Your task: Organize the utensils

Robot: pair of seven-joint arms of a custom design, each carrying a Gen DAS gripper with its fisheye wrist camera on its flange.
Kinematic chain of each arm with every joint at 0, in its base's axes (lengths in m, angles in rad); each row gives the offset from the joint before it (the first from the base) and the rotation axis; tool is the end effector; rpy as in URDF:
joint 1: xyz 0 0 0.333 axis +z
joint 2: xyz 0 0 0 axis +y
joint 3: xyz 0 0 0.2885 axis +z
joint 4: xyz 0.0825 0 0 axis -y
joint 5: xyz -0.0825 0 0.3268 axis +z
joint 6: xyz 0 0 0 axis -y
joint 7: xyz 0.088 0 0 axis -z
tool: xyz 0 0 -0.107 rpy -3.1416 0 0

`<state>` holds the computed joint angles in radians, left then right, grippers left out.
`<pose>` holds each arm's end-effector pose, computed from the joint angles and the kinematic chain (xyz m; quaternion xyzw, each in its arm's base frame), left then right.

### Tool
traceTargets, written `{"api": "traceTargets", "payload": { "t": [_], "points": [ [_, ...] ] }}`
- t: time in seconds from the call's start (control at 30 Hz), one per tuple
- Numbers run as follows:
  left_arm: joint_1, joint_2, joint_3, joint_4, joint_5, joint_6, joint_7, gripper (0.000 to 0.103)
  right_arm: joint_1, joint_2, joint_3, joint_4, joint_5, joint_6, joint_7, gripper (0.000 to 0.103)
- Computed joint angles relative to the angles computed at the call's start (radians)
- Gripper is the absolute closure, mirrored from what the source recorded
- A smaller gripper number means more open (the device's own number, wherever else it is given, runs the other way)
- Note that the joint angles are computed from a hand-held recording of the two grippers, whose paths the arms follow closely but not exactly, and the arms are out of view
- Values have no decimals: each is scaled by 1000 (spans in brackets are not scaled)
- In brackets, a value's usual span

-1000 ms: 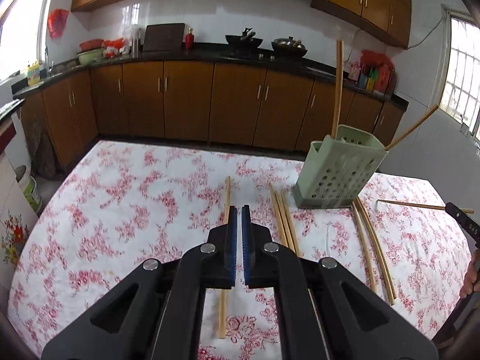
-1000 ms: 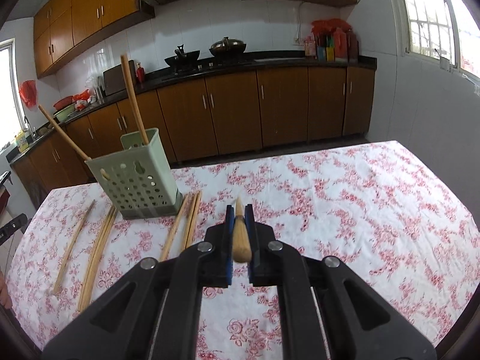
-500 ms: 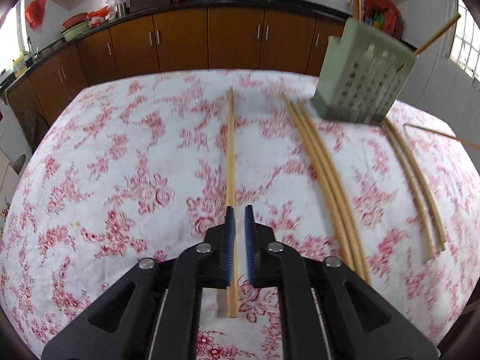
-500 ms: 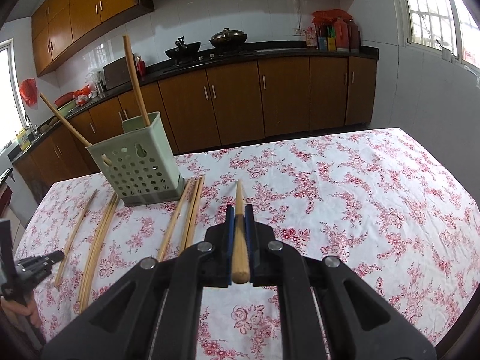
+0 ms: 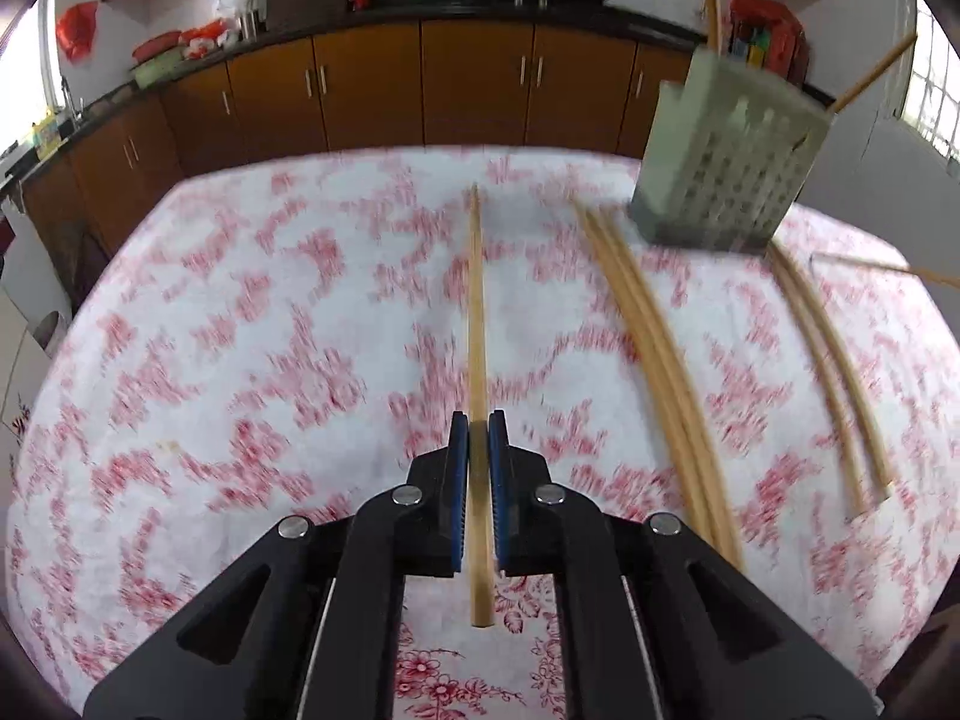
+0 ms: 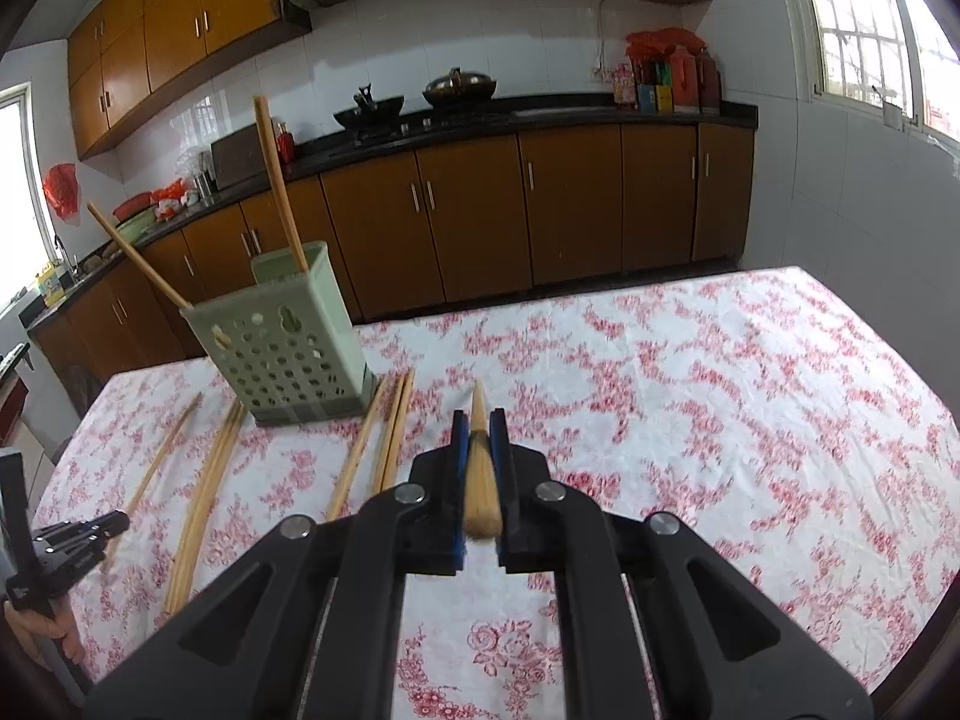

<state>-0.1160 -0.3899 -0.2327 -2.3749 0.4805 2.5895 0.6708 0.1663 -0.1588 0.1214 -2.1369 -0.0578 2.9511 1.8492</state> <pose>0.4012 -0.1657 0.5296 -0.7253 0.5907 -0.2366 0.2629 0.4837 0.1514 0.5889 -0.6463 0.6032 -0.2482 0.3960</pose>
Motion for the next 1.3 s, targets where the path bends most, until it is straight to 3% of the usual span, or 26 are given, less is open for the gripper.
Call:
{"api": "traceTargets", "payload": {
  "t": [0.4, 0.63, 0.77, 0.9, 1.07, 1.13, 1.3],
  "points": [
    [84, -59, -21, 135, 85, 91, -79, 96, -28, -1, 13, 58, -31, 59, 23, 95],
    [95, -45, -29, 182, 120, 86, -85, 96, -18, 5, 11, 83, -32, 41, 14, 95],
    [70, -59, -18, 193, 99, 107, -55, 96, 46, -13, -30, 110, 82, 19, -104, 95],
    [60, -62, -30, 250, 93, 122, -23, 96, 146, -28, -92, 185, 319, -31, -311, 95],
    [50, -17, -51, 370, 79, 134, 7, 96, 195, -18, -110, 308, 537, -102, -500, 95],
    [68, 7, -74, 415, 108, 137, -15, 96, 189, -4, -94, 348, 558, -96, -526, 95],
    [131, 99, -142, 554, 269, 140, -158, 96, 155, 89, -42, 471, 461, -73, -459, 95]
  ]
}}
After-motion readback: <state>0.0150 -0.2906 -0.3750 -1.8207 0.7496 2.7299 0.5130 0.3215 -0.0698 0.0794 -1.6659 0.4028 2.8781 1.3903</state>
